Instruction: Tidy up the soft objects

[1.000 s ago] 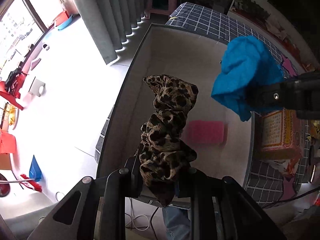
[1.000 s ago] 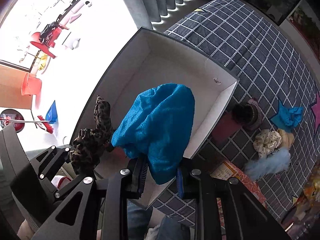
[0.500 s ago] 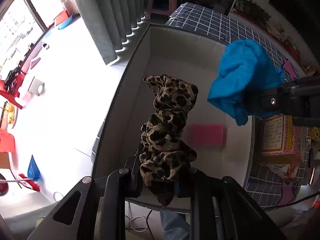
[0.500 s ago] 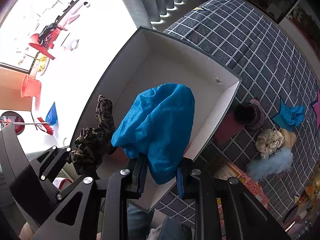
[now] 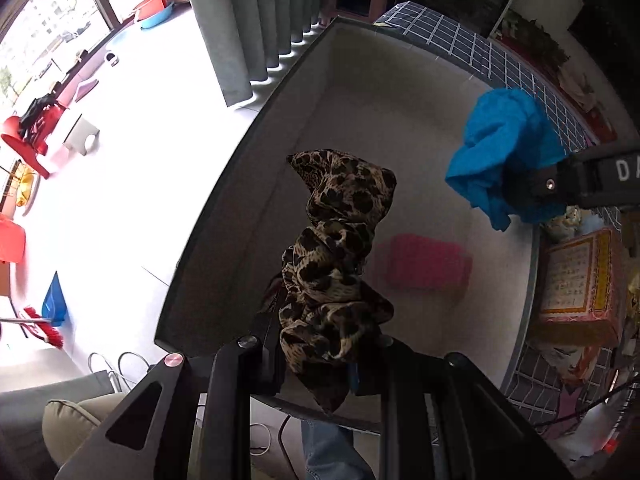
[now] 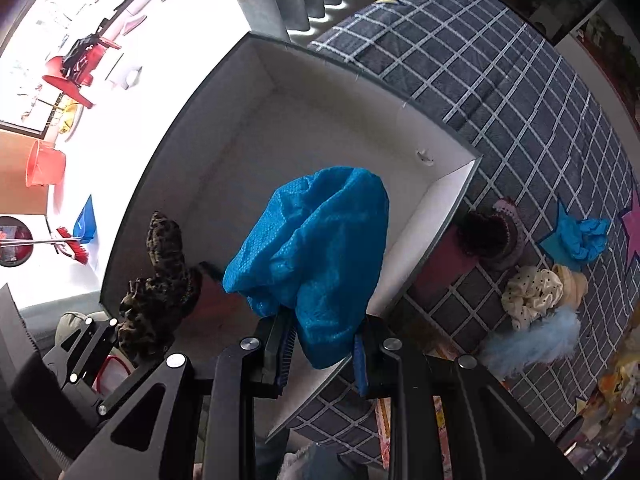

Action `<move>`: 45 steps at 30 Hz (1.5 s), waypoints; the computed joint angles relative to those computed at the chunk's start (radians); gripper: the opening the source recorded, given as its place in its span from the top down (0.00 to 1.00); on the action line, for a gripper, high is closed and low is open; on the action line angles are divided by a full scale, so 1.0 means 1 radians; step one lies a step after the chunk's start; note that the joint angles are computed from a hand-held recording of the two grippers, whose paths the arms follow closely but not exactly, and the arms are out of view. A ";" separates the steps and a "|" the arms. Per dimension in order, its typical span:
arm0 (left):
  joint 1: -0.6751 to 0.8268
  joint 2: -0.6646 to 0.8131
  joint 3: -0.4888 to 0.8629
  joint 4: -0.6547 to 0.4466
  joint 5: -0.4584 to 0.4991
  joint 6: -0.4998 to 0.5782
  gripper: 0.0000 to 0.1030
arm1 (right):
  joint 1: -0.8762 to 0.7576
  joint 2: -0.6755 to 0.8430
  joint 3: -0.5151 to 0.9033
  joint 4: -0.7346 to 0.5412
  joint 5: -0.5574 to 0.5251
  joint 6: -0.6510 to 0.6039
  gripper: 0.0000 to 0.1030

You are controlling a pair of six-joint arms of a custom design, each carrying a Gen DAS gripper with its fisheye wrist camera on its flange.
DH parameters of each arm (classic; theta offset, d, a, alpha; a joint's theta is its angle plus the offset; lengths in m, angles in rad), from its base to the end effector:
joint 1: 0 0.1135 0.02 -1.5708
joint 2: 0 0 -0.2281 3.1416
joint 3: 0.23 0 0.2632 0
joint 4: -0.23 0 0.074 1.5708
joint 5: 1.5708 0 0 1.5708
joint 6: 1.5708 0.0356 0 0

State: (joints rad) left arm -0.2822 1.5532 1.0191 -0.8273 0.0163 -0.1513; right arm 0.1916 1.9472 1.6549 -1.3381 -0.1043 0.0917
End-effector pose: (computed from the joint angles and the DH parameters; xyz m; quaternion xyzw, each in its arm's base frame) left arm 0.2783 -0.0813 0.1556 0.0659 0.9923 -0.0304 0.1003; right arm 0.3527 0.0722 0.2000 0.0483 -0.9970 -0.0474 0.0368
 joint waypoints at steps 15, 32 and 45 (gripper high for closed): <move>0.007 0.050 0.032 0.008 0.022 0.059 0.76 | -0.009 0.041 0.011 0.026 -0.011 0.013 0.75; -0.061 -0.056 -0.006 0.020 -0.023 0.115 0.12 | -0.049 0.030 0.016 0.025 -0.038 0.046 0.21; 0.009 -0.187 -0.109 0.011 0.188 0.025 0.00 | -0.104 -0.115 -0.066 0.081 -0.013 0.097 0.00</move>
